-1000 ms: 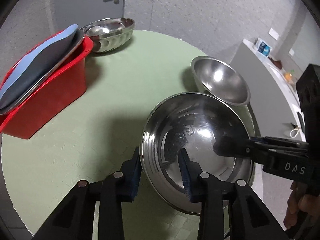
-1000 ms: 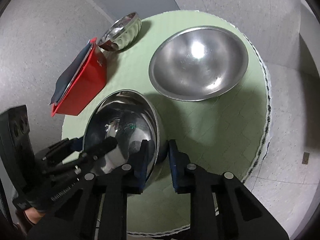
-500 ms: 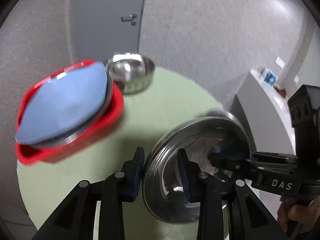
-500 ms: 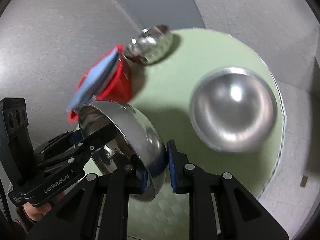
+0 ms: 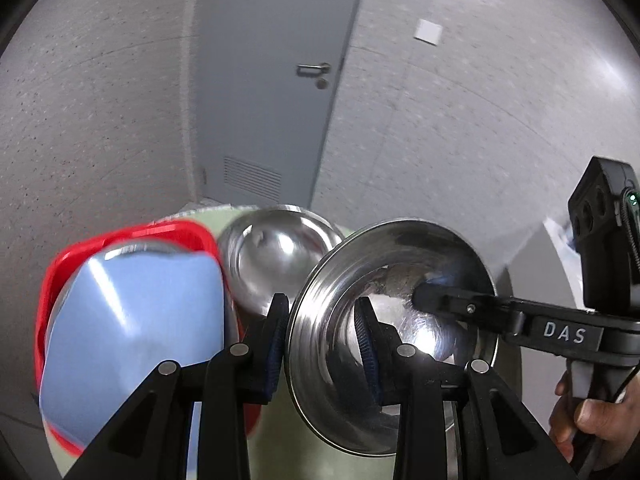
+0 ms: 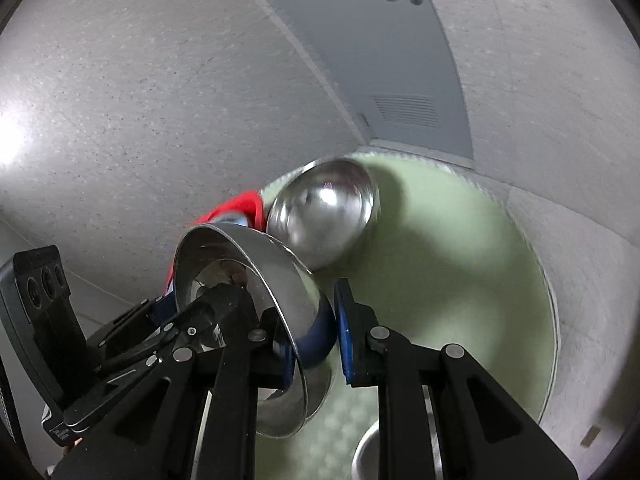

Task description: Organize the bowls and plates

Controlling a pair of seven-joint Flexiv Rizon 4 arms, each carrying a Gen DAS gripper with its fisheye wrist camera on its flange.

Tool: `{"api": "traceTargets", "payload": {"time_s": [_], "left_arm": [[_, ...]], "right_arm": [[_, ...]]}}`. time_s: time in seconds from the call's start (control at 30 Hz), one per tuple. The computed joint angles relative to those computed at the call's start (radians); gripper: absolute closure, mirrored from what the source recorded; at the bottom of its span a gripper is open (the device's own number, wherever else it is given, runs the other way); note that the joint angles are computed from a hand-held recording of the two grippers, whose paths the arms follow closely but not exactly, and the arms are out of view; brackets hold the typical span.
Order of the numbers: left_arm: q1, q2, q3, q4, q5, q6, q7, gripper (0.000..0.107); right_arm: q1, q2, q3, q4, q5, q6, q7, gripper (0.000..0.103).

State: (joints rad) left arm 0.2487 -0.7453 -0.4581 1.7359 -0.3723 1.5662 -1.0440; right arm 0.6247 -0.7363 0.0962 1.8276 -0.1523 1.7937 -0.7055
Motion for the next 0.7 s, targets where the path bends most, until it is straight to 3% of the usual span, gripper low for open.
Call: {"api": "traceTargets", "payload": {"time_s": [0.1,0.27,0.37,0.5,0.7], "left_arm": [[-0.142,-0.055,0.165,-0.149,-0.008,-0.064,-0.073,0.077],[-0.288,-0.164,0.373,-0.359,0.014,-0.205,-0.213,0.077],[-0.334,-0.217,0.456,-0.454,0.054,-0.282,-0.306,0.077],[-0.349,-0.257,0.483,-0.532,0.103,-0.337,-0.381,0.077],[-0.377,-0.350,0.531,-0.715,0.171,-0.456,-0.513,0.074]], "right_arm": [[-0.177,-0.084,0.168,-0.118,-0.088,-0.064,-0.047,0.086],[-0.341,-0.240,0.363,-0.320,-0.145,-0.210,-0.157,0.086],[-0.362,-0.302,0.408,-0.407,-0.133,-0.277,-0.216,0.086],[-0.370,-0.351,0.442,-0.479,-0.101,-0.339,-0.283,0.086],[-0.320,-0.361,0.385,-0.536,-0.063,-0.395,-0.338,0.087]]}}
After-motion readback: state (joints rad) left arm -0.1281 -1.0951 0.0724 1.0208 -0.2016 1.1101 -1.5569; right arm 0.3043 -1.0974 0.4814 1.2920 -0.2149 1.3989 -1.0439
